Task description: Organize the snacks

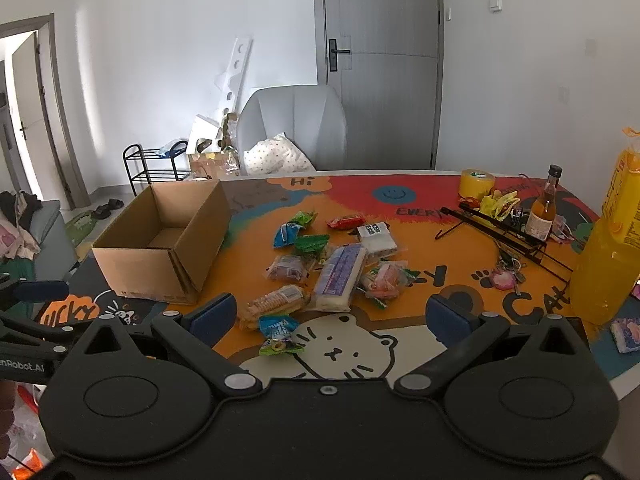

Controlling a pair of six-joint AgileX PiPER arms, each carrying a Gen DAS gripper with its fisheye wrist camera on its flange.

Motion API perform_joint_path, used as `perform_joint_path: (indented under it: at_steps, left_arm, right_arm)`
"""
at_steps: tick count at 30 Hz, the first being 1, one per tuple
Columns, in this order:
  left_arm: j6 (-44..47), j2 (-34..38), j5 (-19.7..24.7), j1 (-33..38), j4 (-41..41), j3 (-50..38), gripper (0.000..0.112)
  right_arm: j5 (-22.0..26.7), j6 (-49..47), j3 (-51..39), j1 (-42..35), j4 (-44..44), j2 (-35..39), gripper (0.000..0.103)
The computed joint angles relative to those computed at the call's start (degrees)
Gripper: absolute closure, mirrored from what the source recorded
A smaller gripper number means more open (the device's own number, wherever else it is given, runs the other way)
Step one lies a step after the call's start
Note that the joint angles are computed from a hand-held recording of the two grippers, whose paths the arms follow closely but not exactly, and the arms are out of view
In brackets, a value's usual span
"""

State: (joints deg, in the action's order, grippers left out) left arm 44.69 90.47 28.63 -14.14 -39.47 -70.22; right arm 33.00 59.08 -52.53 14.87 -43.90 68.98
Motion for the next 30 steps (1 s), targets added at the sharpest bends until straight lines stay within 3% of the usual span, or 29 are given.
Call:
perform_joint_path:
  at_steps: [30]
  left_arm:
    - [2.9,-0.8,1.2,1.6,-3.3,0.1,0.010]
  right_arm:
    - [1.2,0.6,-0.7,0.7,-1.4,-0.3,0.000]
